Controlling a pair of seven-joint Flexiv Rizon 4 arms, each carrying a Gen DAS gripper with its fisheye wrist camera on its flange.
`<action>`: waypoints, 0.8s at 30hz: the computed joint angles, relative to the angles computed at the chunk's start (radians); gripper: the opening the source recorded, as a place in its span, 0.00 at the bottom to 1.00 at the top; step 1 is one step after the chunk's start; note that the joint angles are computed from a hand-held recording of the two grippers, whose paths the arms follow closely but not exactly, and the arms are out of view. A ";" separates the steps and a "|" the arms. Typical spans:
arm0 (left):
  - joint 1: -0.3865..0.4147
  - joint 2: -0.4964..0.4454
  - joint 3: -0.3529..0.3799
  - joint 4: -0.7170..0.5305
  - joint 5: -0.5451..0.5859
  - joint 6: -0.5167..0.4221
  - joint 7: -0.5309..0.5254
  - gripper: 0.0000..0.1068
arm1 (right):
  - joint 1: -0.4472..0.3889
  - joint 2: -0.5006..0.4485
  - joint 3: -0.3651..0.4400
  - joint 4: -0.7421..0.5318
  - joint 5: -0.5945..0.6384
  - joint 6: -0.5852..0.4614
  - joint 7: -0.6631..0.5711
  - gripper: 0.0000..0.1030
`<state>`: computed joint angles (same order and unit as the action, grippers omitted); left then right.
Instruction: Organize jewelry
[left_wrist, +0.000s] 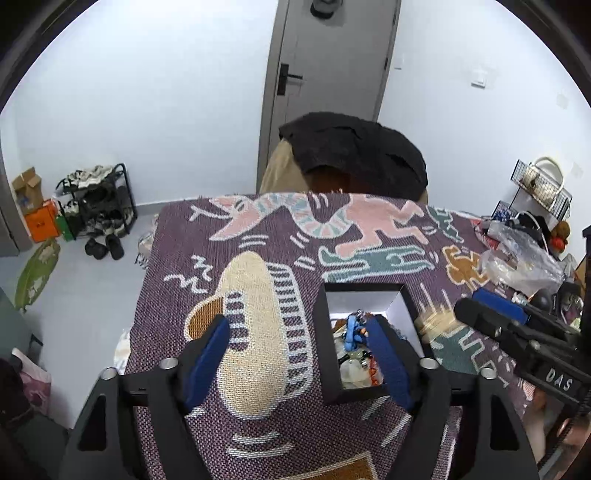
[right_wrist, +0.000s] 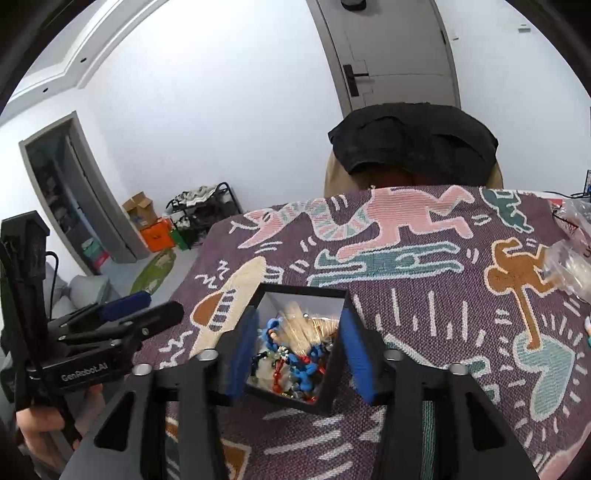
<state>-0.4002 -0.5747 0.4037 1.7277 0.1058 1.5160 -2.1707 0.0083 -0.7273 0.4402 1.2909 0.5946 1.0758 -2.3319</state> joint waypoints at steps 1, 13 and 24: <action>-0.009 0.002 0.009 0.004 0.005 0.015 -0.009 0.83 | -0.009 0.002 0.007 0.003 0.009 0.002 -0.010 0.64; -0.127 -0.009 0.091 -0.015 -0.012 0.068 -0.011 0.93 | -0.116 0.060 0.001 0.053 0.105 -0.024 -0.045 0.77; -0.278 -0.004 0.204 -0.060 0.038 0.033 -0.055 0.93 | -0.194 0.179 -0.032 0.120 0.255 -0.101 -0.155 0.92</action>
